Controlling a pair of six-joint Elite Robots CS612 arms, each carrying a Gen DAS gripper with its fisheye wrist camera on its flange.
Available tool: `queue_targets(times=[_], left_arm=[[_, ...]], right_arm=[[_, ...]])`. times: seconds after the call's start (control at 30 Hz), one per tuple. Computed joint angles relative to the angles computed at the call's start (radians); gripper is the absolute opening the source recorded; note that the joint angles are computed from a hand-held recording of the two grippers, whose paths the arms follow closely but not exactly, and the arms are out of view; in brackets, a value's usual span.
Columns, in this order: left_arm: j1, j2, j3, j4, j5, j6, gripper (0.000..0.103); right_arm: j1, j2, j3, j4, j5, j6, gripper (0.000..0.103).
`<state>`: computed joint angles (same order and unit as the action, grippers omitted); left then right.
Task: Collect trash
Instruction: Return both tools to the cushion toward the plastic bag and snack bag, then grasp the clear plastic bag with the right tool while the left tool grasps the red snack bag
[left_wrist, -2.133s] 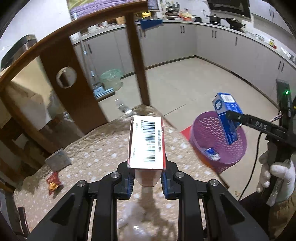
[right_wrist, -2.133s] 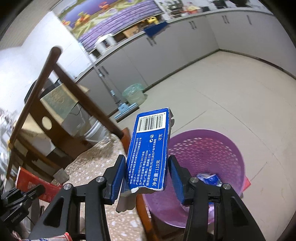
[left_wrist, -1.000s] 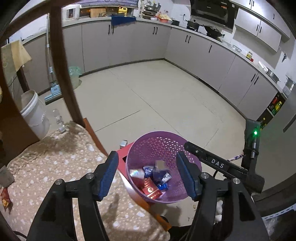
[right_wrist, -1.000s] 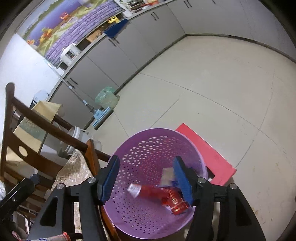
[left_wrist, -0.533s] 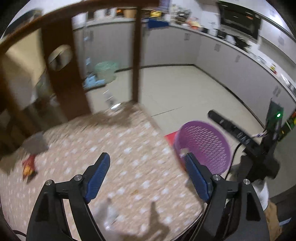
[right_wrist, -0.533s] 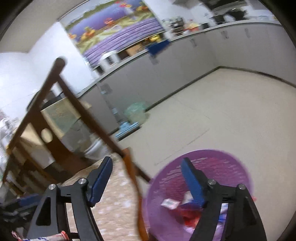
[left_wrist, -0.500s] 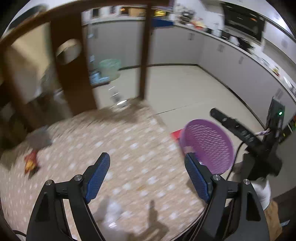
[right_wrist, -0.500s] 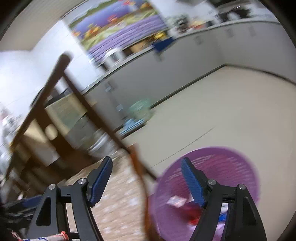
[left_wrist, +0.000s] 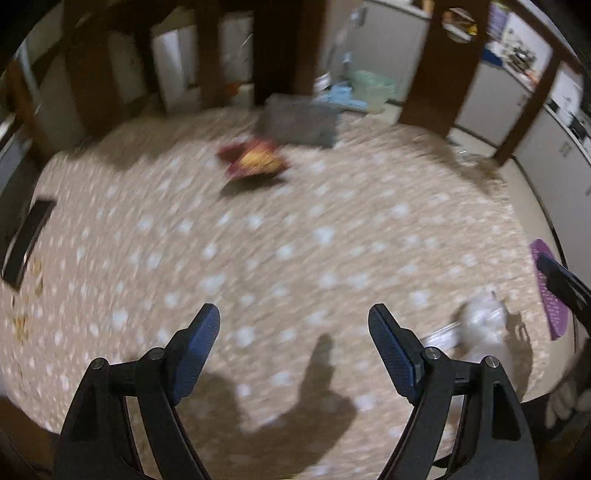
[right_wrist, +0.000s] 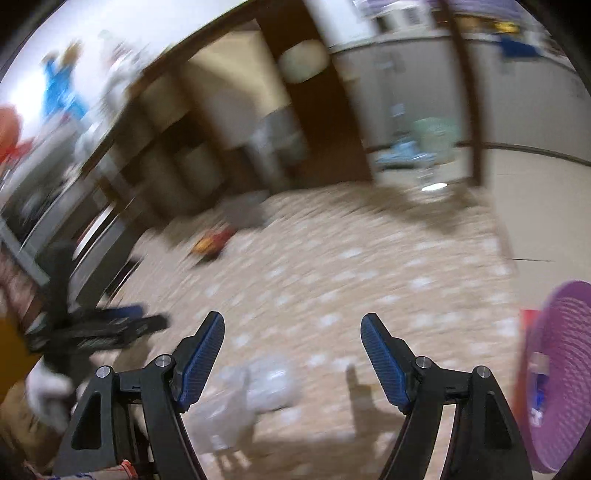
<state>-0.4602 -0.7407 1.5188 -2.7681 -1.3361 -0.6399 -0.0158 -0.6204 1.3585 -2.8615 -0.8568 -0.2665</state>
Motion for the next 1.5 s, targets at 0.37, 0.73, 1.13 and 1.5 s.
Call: queue_targets(times=[0.37, 0.73, 1.13, 1.5], left_arm=[[0.019, 0.013, 0.060, -0.105, -0.049, -0.044, 0.094], [0.061, 0.011, 0.008, -0.105, -0.111, -0.032, 0.100], [0.117, 0.189, -0.361, 0.128, -0.039, 0.071, 0.100], [0.111, 0.135, -0.252, 0.074, -0.121, 0.055, 0.046]], right_arm=[[0.055, -0.016, 0.057, 0.111, -0.191, -0.082, 0.081], [0.102, 0.026, -0.036, 0.113, -0.302, -0.060, 0.045], [0.088, 0.043, -0.038, 0.090, -0.244, -0.066, 0.046], [0.085, 0.040, -0.034, 0.091, -0.233, -0.054, 0.047]])
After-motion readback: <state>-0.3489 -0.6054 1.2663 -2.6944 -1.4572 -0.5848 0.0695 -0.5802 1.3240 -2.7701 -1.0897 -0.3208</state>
